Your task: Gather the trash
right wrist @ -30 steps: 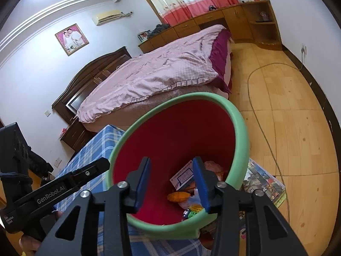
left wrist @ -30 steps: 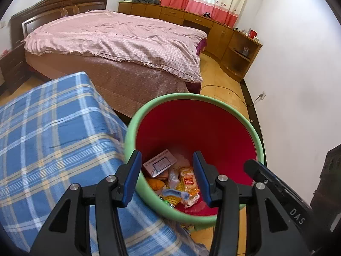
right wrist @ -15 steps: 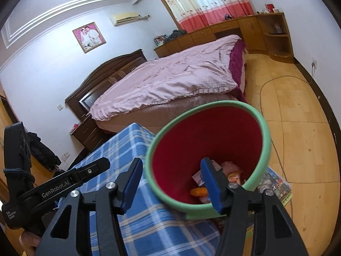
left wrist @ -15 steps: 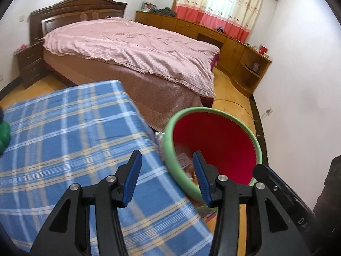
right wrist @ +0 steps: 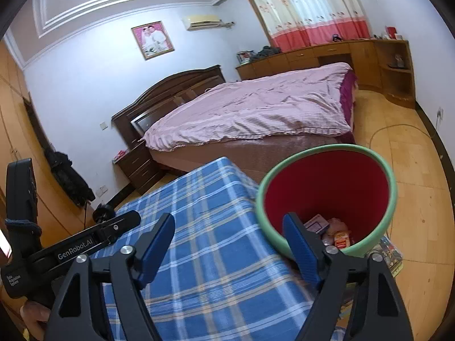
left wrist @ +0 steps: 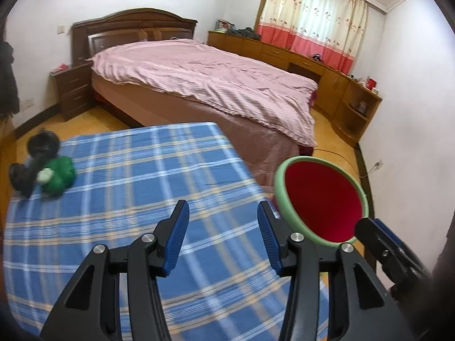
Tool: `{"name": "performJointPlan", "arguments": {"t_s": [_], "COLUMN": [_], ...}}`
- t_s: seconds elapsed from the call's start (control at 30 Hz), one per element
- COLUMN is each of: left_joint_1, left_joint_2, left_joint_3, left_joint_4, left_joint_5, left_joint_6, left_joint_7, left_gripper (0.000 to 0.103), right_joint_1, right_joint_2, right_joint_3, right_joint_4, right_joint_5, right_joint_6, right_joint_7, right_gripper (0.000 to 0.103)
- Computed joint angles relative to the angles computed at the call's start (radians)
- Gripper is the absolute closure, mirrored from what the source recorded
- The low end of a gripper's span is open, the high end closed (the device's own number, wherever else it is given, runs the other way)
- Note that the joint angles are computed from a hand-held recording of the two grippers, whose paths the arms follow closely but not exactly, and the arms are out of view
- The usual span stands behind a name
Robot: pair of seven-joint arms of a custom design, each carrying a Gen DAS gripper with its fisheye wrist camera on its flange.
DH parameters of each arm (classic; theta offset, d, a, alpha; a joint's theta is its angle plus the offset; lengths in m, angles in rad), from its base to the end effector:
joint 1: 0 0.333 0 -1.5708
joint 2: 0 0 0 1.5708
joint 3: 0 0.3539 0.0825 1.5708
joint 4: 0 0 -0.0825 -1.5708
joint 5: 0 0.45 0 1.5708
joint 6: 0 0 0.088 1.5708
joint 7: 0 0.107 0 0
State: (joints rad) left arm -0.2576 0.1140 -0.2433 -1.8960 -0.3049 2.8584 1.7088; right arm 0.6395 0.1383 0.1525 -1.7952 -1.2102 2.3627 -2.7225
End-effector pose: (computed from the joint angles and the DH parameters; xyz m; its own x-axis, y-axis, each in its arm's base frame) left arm 0.6264 -0.3161 0.5533 -0.4361 -0.8777 0.1985 -0.6554 0.1587 -0.7384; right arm 0.5091 0.4917 0.5374 -0.2488 -0.9016 -0.3537 -0.4325 0.4302 -0.7924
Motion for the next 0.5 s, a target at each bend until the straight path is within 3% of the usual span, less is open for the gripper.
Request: {"name": "performJointPlan", "arguments": {"t_s": [0.33,0.5], "left_joint_1": [0.035,0.058], "left_joint_2": [-0.088,-0.122], "left_joint_3": [0.042,0.051], "left_joint_4": [-0.145,-0.209], "left_joint_5": [0.114,0.263], "left_joint_6": [0.100,0.164], "left_joint_7": [-0.104,-0.240], "left_gripper": [0.049,0.049], "right_joint_1": [0.078,0.116], "right_joint_2": [0.106,0.140], "right_joint_3": [-0.012,-0.031], "right_joint_4": [0.142,0.179], "right_joint_5": [0.002,-0.020], "right_joint_6": [-0.070,-0.086], "right_joint_7": [-0.102,-0.103], "right_gripper": [0.009,0.004]}}
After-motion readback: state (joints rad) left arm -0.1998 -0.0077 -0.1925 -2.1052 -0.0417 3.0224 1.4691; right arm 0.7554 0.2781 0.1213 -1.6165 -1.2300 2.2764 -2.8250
